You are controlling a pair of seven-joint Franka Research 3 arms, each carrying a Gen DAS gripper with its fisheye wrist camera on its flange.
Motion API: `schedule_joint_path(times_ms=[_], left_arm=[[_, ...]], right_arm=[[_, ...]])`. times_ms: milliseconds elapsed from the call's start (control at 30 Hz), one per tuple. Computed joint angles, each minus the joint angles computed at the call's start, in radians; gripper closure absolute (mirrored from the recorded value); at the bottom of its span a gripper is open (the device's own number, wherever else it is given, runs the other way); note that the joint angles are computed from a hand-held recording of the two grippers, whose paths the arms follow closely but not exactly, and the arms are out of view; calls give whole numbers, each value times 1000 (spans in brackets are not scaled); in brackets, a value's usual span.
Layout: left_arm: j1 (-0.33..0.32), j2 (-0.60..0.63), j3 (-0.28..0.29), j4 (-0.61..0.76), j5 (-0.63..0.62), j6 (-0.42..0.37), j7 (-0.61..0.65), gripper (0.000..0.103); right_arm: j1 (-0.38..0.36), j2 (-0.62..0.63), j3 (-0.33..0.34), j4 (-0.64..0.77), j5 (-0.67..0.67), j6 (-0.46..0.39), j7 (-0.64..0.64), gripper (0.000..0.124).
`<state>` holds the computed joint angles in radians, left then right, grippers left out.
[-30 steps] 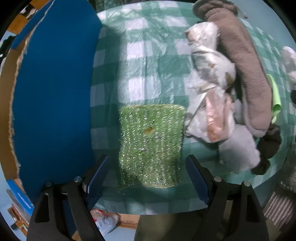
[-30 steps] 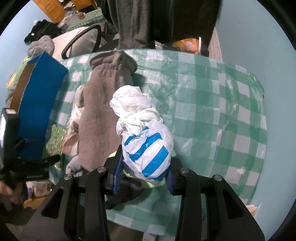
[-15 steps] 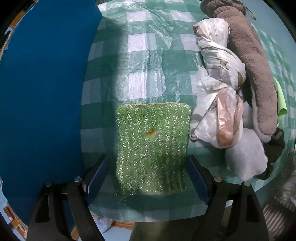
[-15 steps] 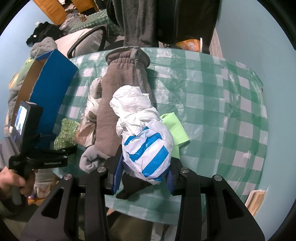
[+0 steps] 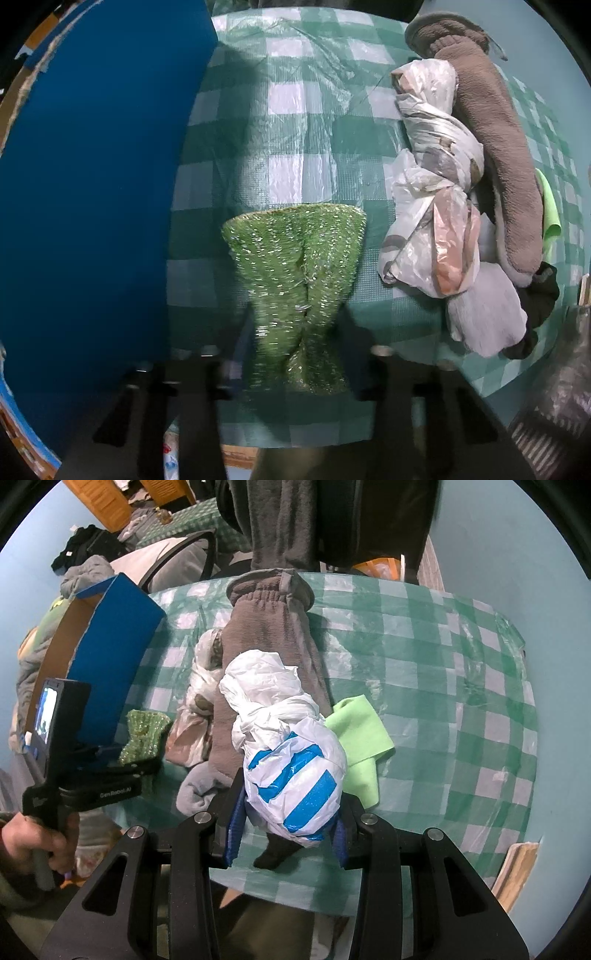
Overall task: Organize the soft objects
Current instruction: 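Hold the sock ball in the right gripper while the left gripper grasps the green knitted pad, then carry the sock ball and green pad into the cardboard box and open both grippers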
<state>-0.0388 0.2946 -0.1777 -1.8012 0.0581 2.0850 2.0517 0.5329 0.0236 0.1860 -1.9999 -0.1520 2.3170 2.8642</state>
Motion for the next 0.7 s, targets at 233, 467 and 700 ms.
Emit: schedule_joint_path(times_ms=[233, 467, 700], left_arm=[[31, -48, 4, -15, -39, -28, 59, 76], [43, -99, 15, 7, -85, -65, 125, 76], [63, -138, 32, 50, -147, -103, 182, 76]], right_arm=[[8, 22, -1, 43, -25, -17, 18, 87], [21, 45, -7, 103, -53, -45, 28, 86], [39, 84, -16, 191, -78, -83, 30, 87]])
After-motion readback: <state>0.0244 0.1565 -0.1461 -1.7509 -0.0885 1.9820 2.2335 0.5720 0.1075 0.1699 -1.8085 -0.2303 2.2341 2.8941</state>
